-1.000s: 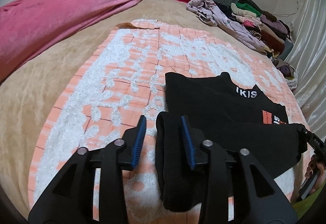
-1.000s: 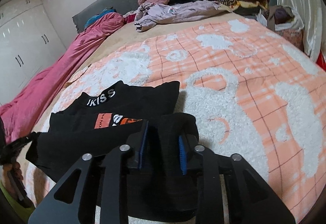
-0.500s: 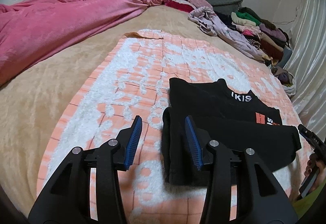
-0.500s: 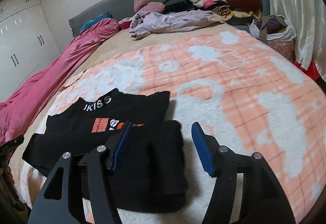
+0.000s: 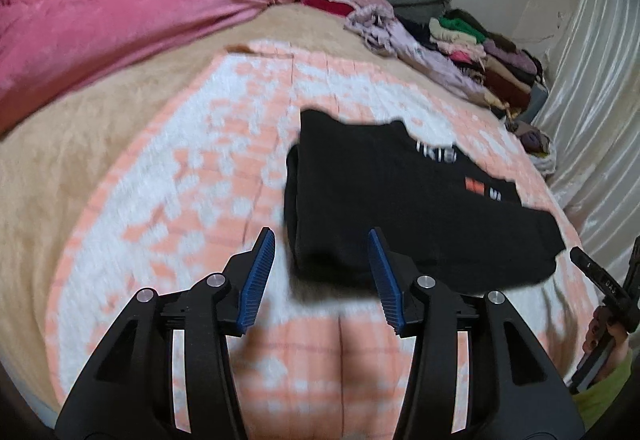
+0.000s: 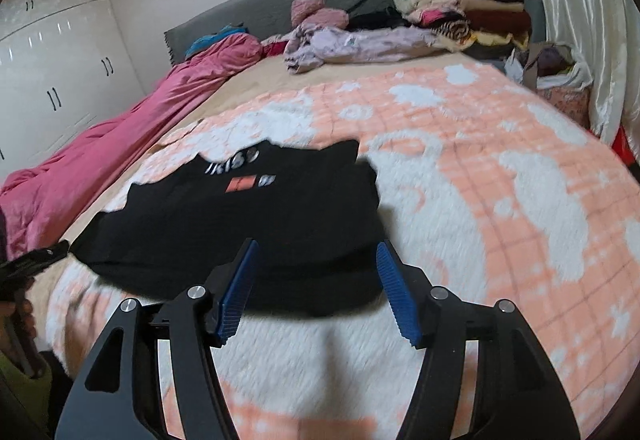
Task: Fold small clothes
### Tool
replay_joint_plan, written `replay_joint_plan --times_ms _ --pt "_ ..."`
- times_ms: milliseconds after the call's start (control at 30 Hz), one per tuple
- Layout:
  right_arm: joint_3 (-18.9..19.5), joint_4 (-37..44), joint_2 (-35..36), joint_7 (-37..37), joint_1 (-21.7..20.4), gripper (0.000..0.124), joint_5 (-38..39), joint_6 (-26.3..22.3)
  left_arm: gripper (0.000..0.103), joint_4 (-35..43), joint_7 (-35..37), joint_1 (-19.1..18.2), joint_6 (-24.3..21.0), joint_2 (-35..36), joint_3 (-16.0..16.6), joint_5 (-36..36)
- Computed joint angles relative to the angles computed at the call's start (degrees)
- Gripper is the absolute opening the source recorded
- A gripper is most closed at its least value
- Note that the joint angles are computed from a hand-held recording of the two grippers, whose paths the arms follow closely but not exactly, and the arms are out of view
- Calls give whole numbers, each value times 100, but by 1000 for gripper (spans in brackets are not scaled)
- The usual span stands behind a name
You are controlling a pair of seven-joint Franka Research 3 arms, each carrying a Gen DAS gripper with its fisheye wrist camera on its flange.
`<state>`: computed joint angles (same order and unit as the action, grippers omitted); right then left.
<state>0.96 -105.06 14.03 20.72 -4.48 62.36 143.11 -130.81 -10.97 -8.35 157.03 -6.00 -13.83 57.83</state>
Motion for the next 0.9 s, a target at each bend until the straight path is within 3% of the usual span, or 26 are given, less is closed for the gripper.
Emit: replay_joint_plan --times_ms 167,467,533,567,600,633,667,733,900 --pt "-11 -61 12 77 37 60 -98 90 40 -26 147 -35 83 173 49 -150" --pt "62 605 536 706 59 59 -721 110 40 217 539 -44 7 392 159 -369" --pt "69 760 648 937 72 44 -975 44 40 298 643 -59 -28 469 184 -457" --pt "97 870 711 974 32 30 -1053 -122 38 345 731 -65 -11 515 201 -513" --pt "126 945 750 994 -1 16 -1098 -239 33 385 813 -75 -4 549 214 -545" --pt "152 1006 773 996 -35 11 -1125 -352 16 433 914 -91 13 590 221 -594" --pt "183 1061 790 964 -74 3 -1121 -467 13 505 1061 -121 -54 633 215 -662" --pt "229 1138 797 886 -103 3 -1083 -526 7 600 1174 -161 -128 667 231 -637" --pt "331 1791 1070 1034 -196 3 -837 -914 4 549 1210 11 614 624 421 -862"
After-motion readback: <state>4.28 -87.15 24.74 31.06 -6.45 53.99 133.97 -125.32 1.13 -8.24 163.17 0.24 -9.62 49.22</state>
